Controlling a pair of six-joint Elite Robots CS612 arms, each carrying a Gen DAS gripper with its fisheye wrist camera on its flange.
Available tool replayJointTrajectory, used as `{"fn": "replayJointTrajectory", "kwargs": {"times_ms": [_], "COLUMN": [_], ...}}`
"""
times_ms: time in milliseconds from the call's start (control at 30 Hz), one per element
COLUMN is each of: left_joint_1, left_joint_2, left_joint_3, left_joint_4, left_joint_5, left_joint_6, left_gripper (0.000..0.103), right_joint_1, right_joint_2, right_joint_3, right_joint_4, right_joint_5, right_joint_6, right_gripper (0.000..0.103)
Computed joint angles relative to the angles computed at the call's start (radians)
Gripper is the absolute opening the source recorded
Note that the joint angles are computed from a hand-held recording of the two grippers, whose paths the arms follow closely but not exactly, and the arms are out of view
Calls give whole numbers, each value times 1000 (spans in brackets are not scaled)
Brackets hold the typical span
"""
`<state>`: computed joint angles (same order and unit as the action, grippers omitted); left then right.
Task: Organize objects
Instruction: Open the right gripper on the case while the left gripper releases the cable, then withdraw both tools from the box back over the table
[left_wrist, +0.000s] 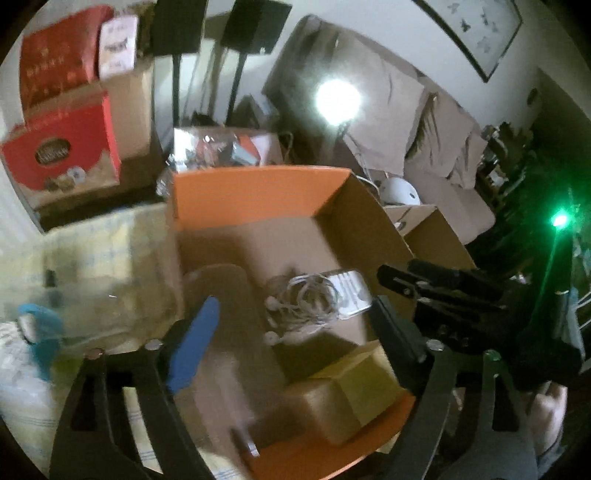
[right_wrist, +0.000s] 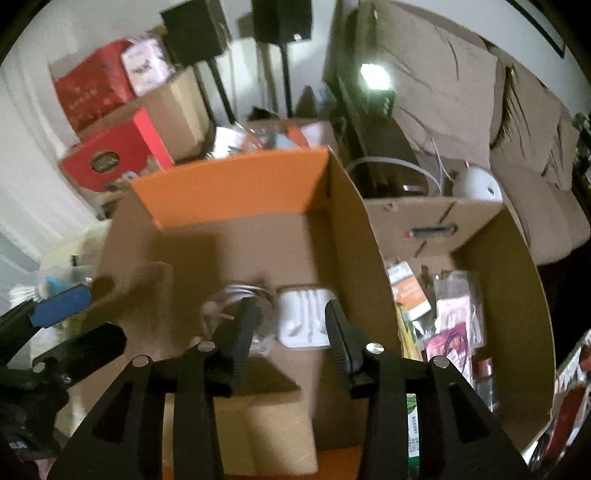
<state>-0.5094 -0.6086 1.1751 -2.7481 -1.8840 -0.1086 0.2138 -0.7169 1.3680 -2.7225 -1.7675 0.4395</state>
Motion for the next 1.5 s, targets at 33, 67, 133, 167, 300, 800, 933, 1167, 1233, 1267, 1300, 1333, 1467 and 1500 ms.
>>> {"fn": "replayJointTrajectory", "kwargs": {"times_ms": [33, 67, 133, 167, 300, 800, 933, 1167, 1233, 1267, 1300, 1333, 1467, 1500], "left_joint_1": [2, 3, 10, 13, 26, 95, 112, 149, 161, 165, 171, 176, 199, 206], "left_joint_2": [-10, -14, -28, -35, -59, -144, -158, -167, -168, -168, -167, -167, -160, -157], "left_joint_3": [16, 24, 48, 59, 98, 257, 295, 327, 334, 337, 340, 344, 347, 347], "left_joint_4": [-21, -32, -58, -68, -94, -177, -200, -204, -205, -205, -205, -209, -219, -226], "left_joint_5": [20, 32, 58, 68, 116, 238, 264, 282, 279, 280, 284, 286, 261, 248], "left_joint_6": [4, 4, 3, 4, 13, 50, 50, 11, -5, -12, -23, -33, -74, -87], "left_gripper": [91, 92, 98, 100, 102, 103, 103, 103, 103, 103, 103, 103, 103, 103], "right_joint_1": [4, 10, 18, 20, 34, 86, 104, 133, 136, 136, 137, 139, 140, 140], "right_joint_2": [-4, -8, -15, -19, -23, -3, 19, 57, 69, 72, 76, 84, 106, 111], "right_joint_3": [2, 2, 8, 10, 5, -37, -73, -129, -147, -149, -155, -165, -197, -203], "right_joint_4": [-11, -23, -48, -56, -78, -132, -113, -102, -96, -98, -98, -96, -80, -77], "right_joint_5": [-3, -7, -11, -9, 0, 93, 110, 152, 178, 191, 200, 212, 250, 256], "right_joint_6": [-8, -18, -32, -38, -48, -100, -129, -177, -180, -182, -183, -183, -182, -182], "right_gripper": [45, 50, 56, 60, 74, 84, 84, 84, 84, 84, 84, 84, 84, 84]}}
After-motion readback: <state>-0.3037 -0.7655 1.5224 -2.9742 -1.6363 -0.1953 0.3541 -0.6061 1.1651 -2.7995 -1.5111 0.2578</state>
